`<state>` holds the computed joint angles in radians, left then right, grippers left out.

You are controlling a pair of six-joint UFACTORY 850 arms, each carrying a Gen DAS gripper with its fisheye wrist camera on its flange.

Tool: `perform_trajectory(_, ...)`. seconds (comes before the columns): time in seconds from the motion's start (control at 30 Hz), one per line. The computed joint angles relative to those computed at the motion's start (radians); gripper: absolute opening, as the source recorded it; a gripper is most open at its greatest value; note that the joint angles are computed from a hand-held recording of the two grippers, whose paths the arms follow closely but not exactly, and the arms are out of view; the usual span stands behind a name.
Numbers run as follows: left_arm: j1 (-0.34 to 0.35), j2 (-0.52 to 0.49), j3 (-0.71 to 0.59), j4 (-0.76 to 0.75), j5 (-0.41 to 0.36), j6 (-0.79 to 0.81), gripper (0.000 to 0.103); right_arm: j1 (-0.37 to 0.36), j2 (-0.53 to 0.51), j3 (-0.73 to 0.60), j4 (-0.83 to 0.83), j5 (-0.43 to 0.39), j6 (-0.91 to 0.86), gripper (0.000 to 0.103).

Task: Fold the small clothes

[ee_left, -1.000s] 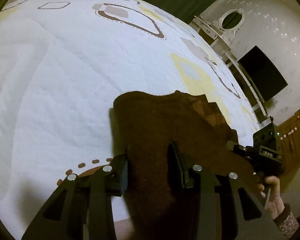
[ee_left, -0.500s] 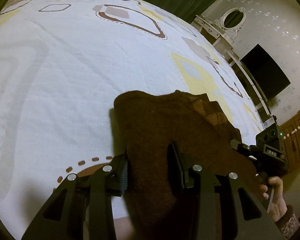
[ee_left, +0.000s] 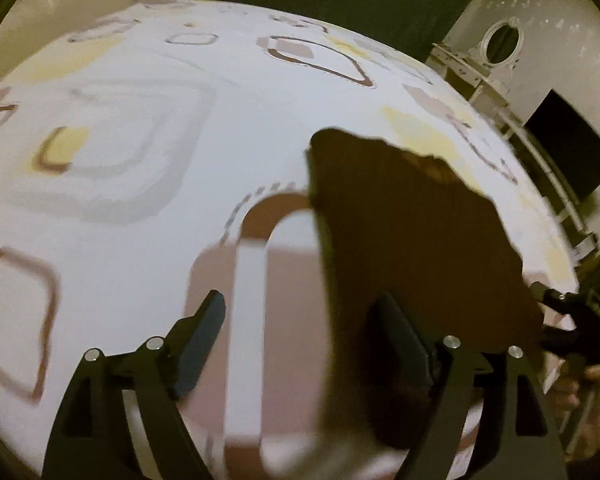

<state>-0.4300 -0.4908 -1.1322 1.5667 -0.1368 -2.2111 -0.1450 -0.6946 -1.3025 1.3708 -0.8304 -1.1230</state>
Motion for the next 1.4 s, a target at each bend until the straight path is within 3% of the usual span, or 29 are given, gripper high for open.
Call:
perform_trajectory(0.1, -0.054, 0.044, 0.057, -0.124, -0.095, 0.11, 0.08, 0.027, 0.115, 0.134, -0.007, 0.144, -0.089, 0.066)
perform_trajectory(0.2, -0.1, 0.084, 0.105, -0.16, -0.143, 0.128, 0.08, 0.069, 0.224, 0.258, 0.026, 0.297, -0.212, 0.068)
perform_trajectory(0.37, -0.16, 0.131, 0.145, -0.125, -0.219, 0.066, 0.082, 0.117, 0.342, 0.399, 0.175, 0.44, -0.399, 0.07)
perform_trajectory(0.5, -0.221, 0.144, 0.148, -0.142, -0.342, 0.121, 0.084, 0.172, 0.403, 0.472, 0.366, 0.544, -0.653, 0.072)
perform_trajectory(0.57, -0.243, 0.154, 0.159, -0.111, -0.383, 0.086, 0.086, 0.187, 0.412, 0.483, 0.401, 0.556, -0.701, 0.074)
perform_trajectory(0.77, -0.249, 0.159, 0.167, -0.123, -0.386, 0.028, 0.086, 0.221, 0.432, 0.516, 0.61, 0.579, -0.938, 0.08)
perform_trajectory(1.13, -0.253, 0.123, 0.14, -0.245, -0.412, 0.135, 0.086, 0.224, 0.425, 0.515, 0.656, 0.586, -0.979, 0.08)
perform_trajectory(1.4, -0.25, 0.13, 0.148, -0.24, -0.403, 0.112, 0.086, 0.222, 0.412, 0.505, 0.571, 0.579, -0.896, 0.08)
